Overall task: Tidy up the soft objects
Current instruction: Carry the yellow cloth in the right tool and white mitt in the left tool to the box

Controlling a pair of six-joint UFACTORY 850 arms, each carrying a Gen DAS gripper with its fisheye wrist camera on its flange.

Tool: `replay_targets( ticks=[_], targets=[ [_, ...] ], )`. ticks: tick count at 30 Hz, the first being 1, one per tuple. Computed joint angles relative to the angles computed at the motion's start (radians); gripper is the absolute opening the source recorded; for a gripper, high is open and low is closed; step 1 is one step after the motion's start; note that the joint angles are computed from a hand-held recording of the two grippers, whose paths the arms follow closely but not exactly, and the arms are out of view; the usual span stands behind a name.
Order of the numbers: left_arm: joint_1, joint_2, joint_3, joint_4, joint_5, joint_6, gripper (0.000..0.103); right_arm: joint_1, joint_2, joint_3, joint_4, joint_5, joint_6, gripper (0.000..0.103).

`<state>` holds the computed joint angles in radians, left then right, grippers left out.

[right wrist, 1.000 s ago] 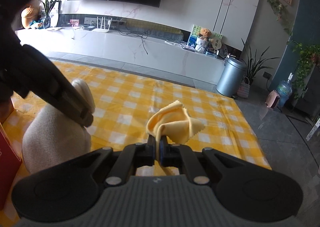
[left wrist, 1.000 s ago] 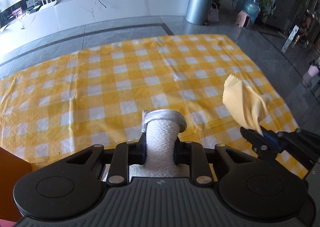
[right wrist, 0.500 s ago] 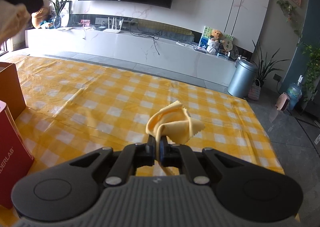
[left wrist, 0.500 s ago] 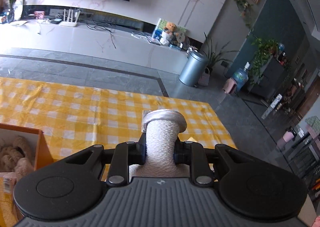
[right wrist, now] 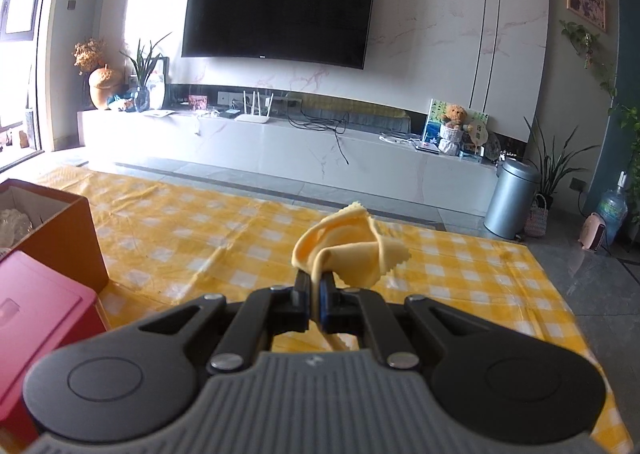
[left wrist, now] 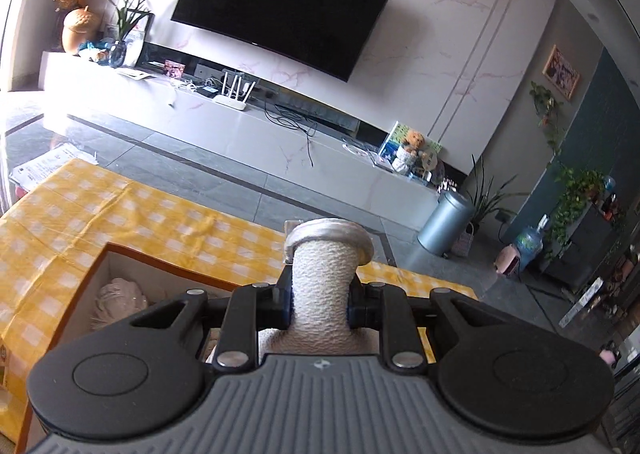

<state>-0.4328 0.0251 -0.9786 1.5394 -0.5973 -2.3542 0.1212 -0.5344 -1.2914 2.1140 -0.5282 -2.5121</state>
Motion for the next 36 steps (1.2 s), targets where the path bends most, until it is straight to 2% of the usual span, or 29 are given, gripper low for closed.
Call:
replay_targets(
  ticks=[3,8,12,16,18,24,27,32,36],
  targets=[
    [0.02,0.085,0.085,0.034,-0.041,-0.083,0.026,0.004,0.015,0.015,-0.016,-0.055,0.032,0.002],
    [0.064,0.178,0.18,-0.005,-0.066,-0.075,0.026,0.026,0.067,0.064,-0.006,-0.128,0.041,0.002],
    [0.115,0.252,0.28,0.051,-0.013,-0.184,0.026,0.064,0.117,0.115,-0.003,-0.202,0.008,0.002],
    [0.172,0.298,0.357,0.183,0.072,-0.329,0.026,0.114,0.151,0.137,-0.084,-0.259,0.116,0.002],
    [0.184,0.309,0.39,0.266,0.078,-0.413,0.026,0.143,0.163,0.136,-0.152,-0.27,0.173,0.002],
    [0.239,0.326,0.458,0.453,0.1,-0.647,0.026,0.237,0.213,0.148,-0.239,-0.147,0.209,0.003],
    [0.236,0.326,0.471,0.498,0.078,-0.709,0.026,0.277,0.204,0.115,-0.356,-0.079,0.317,0.003],
    [0.2,0.293,0.439,0.297,0.054,-0.485,0.026,0.346,0.153,0.034,-0.635,0.056,0.539,0.003],
    [0.195,0.307,0.445,0.266,0.056,-0.476,0.026,0.38,0.09,-0.053,-0.906,0.104,0.821,0.003]
  ],
)
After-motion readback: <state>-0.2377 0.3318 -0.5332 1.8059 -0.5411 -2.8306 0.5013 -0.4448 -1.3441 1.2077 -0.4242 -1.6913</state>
